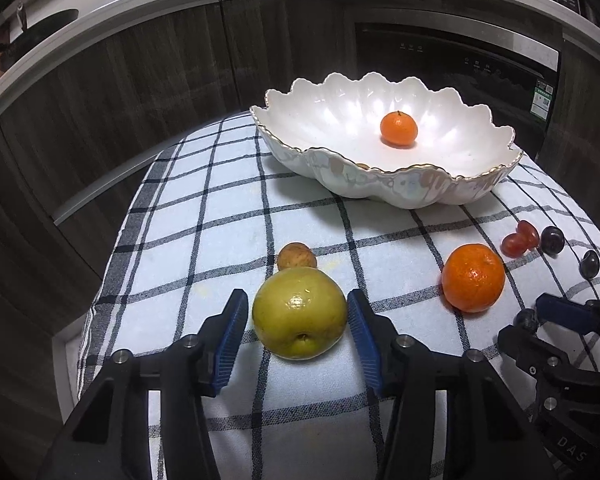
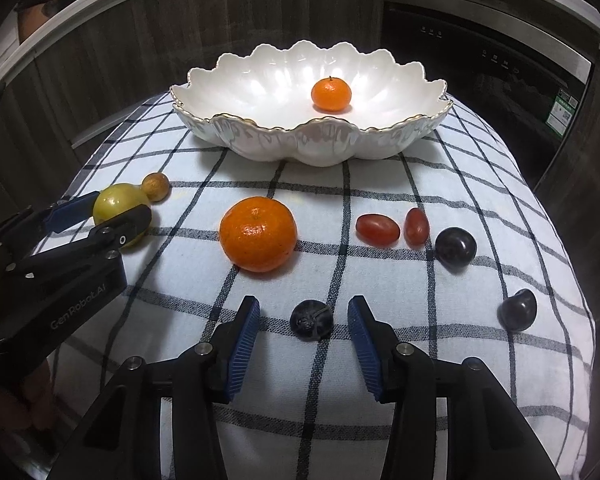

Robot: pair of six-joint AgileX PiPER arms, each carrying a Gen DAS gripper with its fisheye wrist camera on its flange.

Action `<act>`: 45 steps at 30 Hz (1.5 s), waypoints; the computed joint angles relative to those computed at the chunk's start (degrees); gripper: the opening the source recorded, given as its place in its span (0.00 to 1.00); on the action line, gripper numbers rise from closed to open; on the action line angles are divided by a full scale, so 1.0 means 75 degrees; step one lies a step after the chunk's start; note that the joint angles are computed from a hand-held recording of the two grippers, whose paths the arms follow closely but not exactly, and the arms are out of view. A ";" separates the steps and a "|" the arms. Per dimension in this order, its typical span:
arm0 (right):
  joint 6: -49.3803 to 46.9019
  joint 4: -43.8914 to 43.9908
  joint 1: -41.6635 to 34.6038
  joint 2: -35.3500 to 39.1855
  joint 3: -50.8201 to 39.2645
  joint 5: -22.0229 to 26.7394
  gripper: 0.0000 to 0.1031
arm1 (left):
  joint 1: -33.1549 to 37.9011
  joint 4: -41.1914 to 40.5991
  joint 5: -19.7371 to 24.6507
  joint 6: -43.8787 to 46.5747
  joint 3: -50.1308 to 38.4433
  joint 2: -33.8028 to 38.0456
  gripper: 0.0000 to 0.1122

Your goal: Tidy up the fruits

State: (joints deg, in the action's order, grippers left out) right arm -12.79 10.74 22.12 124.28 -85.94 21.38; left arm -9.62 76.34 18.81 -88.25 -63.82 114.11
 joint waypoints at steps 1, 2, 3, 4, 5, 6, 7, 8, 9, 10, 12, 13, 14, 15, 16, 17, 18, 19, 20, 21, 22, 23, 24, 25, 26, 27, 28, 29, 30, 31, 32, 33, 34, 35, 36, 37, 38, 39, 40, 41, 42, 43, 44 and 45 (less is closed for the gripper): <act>-0.0052 0.0046 -0.0005 0.0029 -0.0038 0.0053 0.40 | -0.0012 0.0005 0.0017 -0.0013 -0.0013 0.0013 0.43; -0.0078 0.0060 -0.0006 0.0050 -0.0061 0.0099 0.38 | -0.0026 0.0040 0.0040 -0.0051 -0.0021 0.0021 0.43; -0.0089 0.0058 -0.0004 0.0074 -0.0080 0.0131 0.37 | -0.0030 0.0076 0.0045 -0.0092 -0.0030 0.0032 0.43; -0.0076 0.0032 0.0001 0.0067 -0.0063 0.0103 0.37 | -0.0029 0.0084 0.0039 -0.0108 -0.0031 0.0032 0.43; -0.0119 0.0078 -0.0003 0.0060 -0.0058 0.0110 0.34 | -0.0026 0.0098 0.0030 -0.0134 -0.0029 0.0032 0.43; -0.0154 0.0116 -0.0010 0.0058 -0.0054 0.0112 0.32 | -0.0028 0.0121 0.0030 -0.0168 -0.0013 0.0021 0.43; -0.0154 0.0110 -0.0012 0.0054 -0.0045 0.0098 0.31 | -0.0025 0.0140 0.0027 -0.0190 0.0000 0.0011 0.43; -0.0167 0.0123 -0.0015 0.0057 -0.0041 0.0089 0.28 | -0.0028 0.0153 0.0032 -0.0199 0.0004 0.0008 0.43; -0.0192 0.0153 -0.0020 0.0055 -0.0042 0.0093 0.23 | -0.0030 0.0175 0.0033 -0.0220 0.0012 0.0005 0.43; -0.0240 0.0203 -0.0026 0.0060 -0.0056 0.0111 0.23 | -0.0030 0.0171 0.0031 -0.0223 0.0011 0.0004 0.43; -0.0348 0.0306 -0.0034 0.0057 -0.0052 0.0118 0.23 | -0.0033 0.0102 0.0031 -0.0159 -0.0003 0.0006 0.42; -0.0406 0.0347 -0.0028 0.0051 -0.0039 0.0105 0.23 | -0.0031 0.0068 0.0019 -0.0128 0.0000 0.0000 0.42; -0.0490 0.0416 -0.0031 0.0043 -0.0031 0.0108 0.23 | -0.0026 0.0046 0.0012 -0.0111 0.0003 -0.0005 0.42; -0.0538 0.0455 -0.0027 0.0036 -0.0023 0.0102 0.23 | -0.0036 0.0002 0.0021 -0.0096 0.0009 -0.0016 0.42; -0.0602 0.0508 -0.0029 0.0021 -0.0007 0.0088 0.23 | -0.0037 -0.0038 0.0024 -0.0069 0.0032 -0.0042 0.42; -0.0661 0.0563 -0.0035 -0.0005 0.0023 0.0061 0.23 | -0.0047 -0.0113 0.0040 -0.0012 0.0035 -0.0057 0.42; -0.0708 0.0612 -0.0045 -0.0019 0.0037 0.0052 0.23 | -0.0054 -0.0148 0.0055 0.0013 0.0047 -0.0078 0.42; -0.0720 0.0630 -0.0046 -0.0032 0.0047 0.0041 0.23 | -0.0065 -0.0161 0.0070 0.0021 0.0058 -0.0098 0.42; -0.0752 0.0659 -0.0055 -0.0053 0.0068 0.0020 0.23 | -0.0085 -0.0130 0.0096 -0.0016 0.0084 -0.0133 0.42; -0.0773 0.0681 -0.0063 -0.0069 0.0075 0.0013 0.23 | -0.0096 -0.0121 0.0111 -0.0023 0.0104 -0.0165 0.42; -0.0801 0.0710 -0.0069 -0.0084 0.0092 -0.0003 0.23 | -0.0106 -0.0128 0.0125 -0.0013 0.0120 -0.0195 0.42; -0.0820 0.0727 -0.0071 -0.0099 0.0098 -0.0012 0.23 | -0.0131 -0.0109 0.0154 -0.0040 0.0142 -0.0238 0.42; -0.0847 0.0750 -0.0073 -0.0118 0.0110 -0.0022 0.23 | -0.0144 -0.0103 0.0172 -0.0047 0.0161 -0.0277 0.42; -0.0867 0.0763 -0.0068 -0.0134 0.0116 -0.0041 0.23 | -0.0142 -0.0107 0.0178 -0.0034 0.0167 -0.0302 0.42; -0.0949 0.0824 -0.0073 -0.0169 0.0141 -0.0075 0.23 | -0.0167 -0.0112 0.0215 -0.0036 0.0184 -0.0347 0.42; -0.0987 0.0855 -0.0078 -0.0202 0.0167 -0.0098 0.23 | -0.0179 -0.0111 0.0233 -0.0036 0.0203 -0.0389 0.42; -0.1028 0.0895 -0.0088 -0.0231 0.0185 -0.0116 0.23 | -0.0191 -0.0139 0.0252 -0.0005 0.0213 -0.0433 0.42; -0.1070 0.0938 -0.0103 -0.0265 0.0196 -0.0133 0.23 | -0.0211 -0.0172 0.0275 0.0024 0.0226 -0.0484 0.42; -0.1082 0.0947 -0.0109 -0.0285 0.0195 -0.0142 0.23 | -0.0220 -0.0205 0.0288 0.0053 0.0236 -0.0523 0.42; -0.1080 0.0949 -0.0110 -0.0302 0.0190 -0.0147 0.23 | -0.0230 -0.0249 0.0298 0.0095 0.0243 -0.0567 0.42; -0.1093 0.0971 -0.0112 -0.0330 0.0187 -0.0155 0.23 | -0.0242 -0.0303 0.0314 0.0153 0.0240 -0.0605 0.42; -0.1097 0.0978 -0.0114 -0.0346 0.0180 -0.0154 0.23 | -0.0262 -0.0342 0.0340 0.0197 0.0246 -0.0654 0.42; -0.1145 0.1028 -0.0121 -0.0357 0.0168 -0.0140 0.23 | -0.0272 -0.0360 0.0356 0.0214 0.0260 -0.0693 0.42; -0.1231 0.1117 -0.0133 -0.0370 0.0150 -0.0109 0.23 | -0.0289 -0.0394 0.0376 0.0241 0.0275 -0.0739 0.42; -0.1286 0.1176 -0.0140 -0.0380 0.0145 -0.0097 0.23 | -0.0308 -0.0437 0.0399 0.0276 0.0294 -0.0791 0.42; -0.1329 0.1219 -0.0145 -0.0385 0.0123 -0.0077 0.23 | -0.0332 -0.0476 0.0431 0.0301 0.0314 -0.0843 0.42; -0.1392 0.1271 -0.0146 -0.0422 0.0140 -0.0093 0.23 | -0.0352 -0.0521 0.0468 0.0332 0.0319 -0.0880 0.42; -0.1427 0.1303 -0.0150 -0.0449 0.0147 -0.0107 0.23 | -0.0373 -0.0578 0.0507 0.0379 0.0320 -0.0920 0.42; -0.1456 0.1340 -0.0153 -0.0479 0.0165 -0.0128 0.23 | -0.0393 -0.0617 0.0537 0.0411 0.0325 -0.0962 0.42; -0.1489 0.1380 -0.0164 -0.0521 0.0175 -0.0157 0.23 | -0.0404 -0.0659 0.0555 0.0451 0.0326 -0.0991 0.42; -0.1502 0.1392 -0.0172 -0.0549 0.0182 -0.0180 0.23 | -0.0429 -0.0693 0.0589 0.0479 0.0325 -0.1028 0.42; -0.1544 0.1429 -0.0183 -0.0585 0.0198 -0.0212 0.23 | -0.0456 -0.0732 0.0627 0.0512 0.0321 -0.1066 0.42; -0.1566 0.1449 -0.0192 -0.0596 0.0175 -0.0210 0.23 | -0.0468 -0.0754 0.0642 0.0534 0.0329 -0.1099 0.42; -0.1595 0.1483 -0.0205 -0.0615 0.0171 -0.0219 0.23 | -0.0496 -0.0807 0.0683 0.0582 0.0317 -0.1134 0.42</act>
